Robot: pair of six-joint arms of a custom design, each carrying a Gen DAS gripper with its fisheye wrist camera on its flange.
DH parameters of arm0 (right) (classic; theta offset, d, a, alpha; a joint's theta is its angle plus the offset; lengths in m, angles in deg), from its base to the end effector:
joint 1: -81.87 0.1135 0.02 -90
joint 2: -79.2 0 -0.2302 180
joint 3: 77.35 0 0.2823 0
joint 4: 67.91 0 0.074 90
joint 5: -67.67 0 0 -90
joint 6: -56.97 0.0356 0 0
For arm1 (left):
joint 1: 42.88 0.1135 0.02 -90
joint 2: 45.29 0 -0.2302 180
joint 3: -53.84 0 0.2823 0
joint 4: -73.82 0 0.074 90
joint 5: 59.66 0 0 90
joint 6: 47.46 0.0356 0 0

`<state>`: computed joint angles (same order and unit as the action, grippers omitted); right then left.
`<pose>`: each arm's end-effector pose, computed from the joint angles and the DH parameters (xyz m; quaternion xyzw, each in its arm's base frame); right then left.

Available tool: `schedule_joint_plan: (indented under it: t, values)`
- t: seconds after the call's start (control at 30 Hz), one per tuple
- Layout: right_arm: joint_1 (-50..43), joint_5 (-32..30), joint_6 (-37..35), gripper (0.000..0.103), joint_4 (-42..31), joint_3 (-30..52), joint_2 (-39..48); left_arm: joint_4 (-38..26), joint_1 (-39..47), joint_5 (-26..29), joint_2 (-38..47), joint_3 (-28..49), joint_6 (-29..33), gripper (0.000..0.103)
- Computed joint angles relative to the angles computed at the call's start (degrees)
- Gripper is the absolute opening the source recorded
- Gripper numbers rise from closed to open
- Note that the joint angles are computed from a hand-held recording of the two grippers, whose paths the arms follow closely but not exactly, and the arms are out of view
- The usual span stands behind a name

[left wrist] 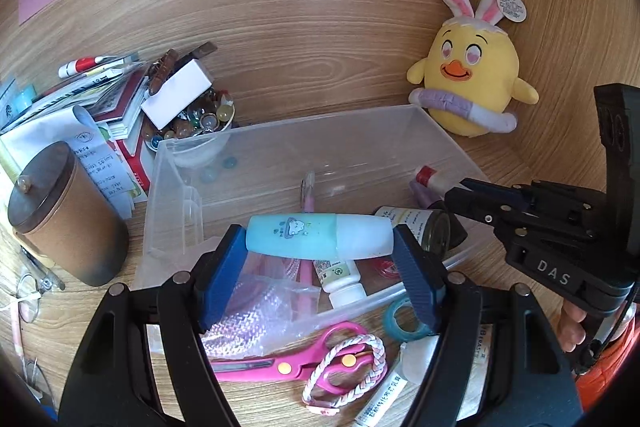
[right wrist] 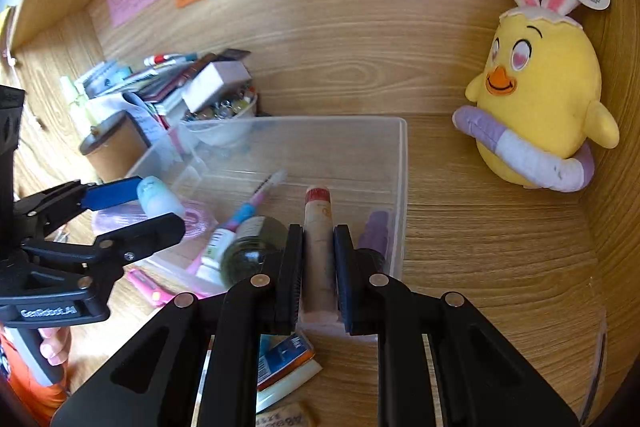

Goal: Organize objects
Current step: 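Lower both tubes into the clear box and open both tools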

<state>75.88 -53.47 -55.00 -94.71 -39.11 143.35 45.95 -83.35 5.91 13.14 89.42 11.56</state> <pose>0.2375 -0.0064 0.1142 -0.2119 0.8920 0.1724 0.3603 0.1822 -0.1361 0.1176 0.0053 0.9232 -0.0300 0.3830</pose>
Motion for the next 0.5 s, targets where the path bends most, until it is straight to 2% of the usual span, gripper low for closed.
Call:
schedule_joint_plan:
  t: [0.27,0.4,0.5]
  values:
    - [2.84,3.47,-0.15,0.014,1.06,-0.63,0.35,0.06,0.46,2.27,-0.67,-0.09,1.12,0.079]
    - [2.12,2.86,-0.88,0.015,-0.63,-0.83,-1.31,-1.84,-0.49,1.54,-3.83,-0.84,0.45,0.08]
    - [0.75,1.54,-2.18,0.021,-3.41,-1.66,-4.93,-4.65,-2.14,-0.43,-7.66,-1.7,-0.81,0.085]
